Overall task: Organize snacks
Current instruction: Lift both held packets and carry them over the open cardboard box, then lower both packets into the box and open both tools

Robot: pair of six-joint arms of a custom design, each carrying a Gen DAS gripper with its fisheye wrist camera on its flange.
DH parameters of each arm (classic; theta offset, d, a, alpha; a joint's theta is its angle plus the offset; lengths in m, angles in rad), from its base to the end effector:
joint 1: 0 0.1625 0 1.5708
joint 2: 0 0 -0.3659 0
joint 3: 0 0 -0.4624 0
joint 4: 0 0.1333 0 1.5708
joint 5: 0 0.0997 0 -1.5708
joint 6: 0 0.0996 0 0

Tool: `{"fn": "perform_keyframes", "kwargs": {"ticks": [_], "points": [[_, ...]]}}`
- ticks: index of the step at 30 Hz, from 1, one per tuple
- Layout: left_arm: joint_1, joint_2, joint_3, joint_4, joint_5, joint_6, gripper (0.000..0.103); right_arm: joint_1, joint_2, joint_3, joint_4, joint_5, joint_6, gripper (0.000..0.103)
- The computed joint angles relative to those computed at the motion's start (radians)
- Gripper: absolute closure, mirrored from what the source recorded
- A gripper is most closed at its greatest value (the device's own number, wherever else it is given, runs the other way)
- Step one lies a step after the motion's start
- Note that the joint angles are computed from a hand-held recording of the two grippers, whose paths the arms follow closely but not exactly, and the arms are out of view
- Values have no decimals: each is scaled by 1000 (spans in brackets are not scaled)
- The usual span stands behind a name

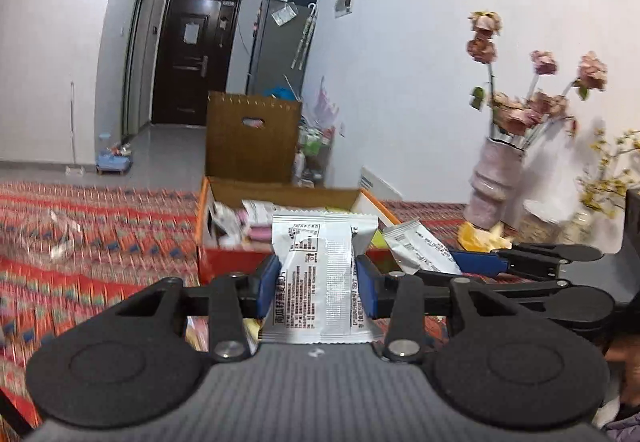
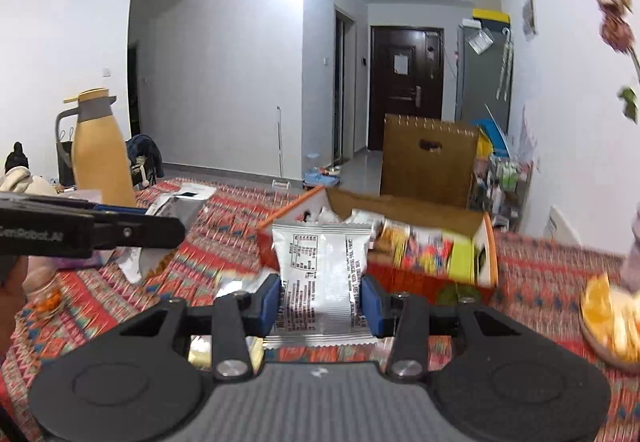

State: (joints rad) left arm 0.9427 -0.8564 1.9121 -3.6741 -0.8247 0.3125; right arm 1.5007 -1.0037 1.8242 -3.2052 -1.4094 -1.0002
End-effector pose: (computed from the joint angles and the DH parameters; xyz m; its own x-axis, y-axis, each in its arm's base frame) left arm -0.1786 -0.5879 0.0863 -0.8039 0.0822 -0.5890 0.5683 0.3983 -0.7200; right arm 0.1033 -0.6606 0.1379 -0.5767 -0.6021 0.5522 -0.8095 0.3301 -0.4855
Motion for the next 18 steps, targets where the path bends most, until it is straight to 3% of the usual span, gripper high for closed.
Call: {"fn": "perform_keyframes", "kwargs": {"ticks": [10,18], "points": [[158,210,-440,197,-114,82,61,50,349,-486,167,-67,57,61],[263,405,-788,442,-183,1,61,55,650,-931,354,-167,152,61]]}}
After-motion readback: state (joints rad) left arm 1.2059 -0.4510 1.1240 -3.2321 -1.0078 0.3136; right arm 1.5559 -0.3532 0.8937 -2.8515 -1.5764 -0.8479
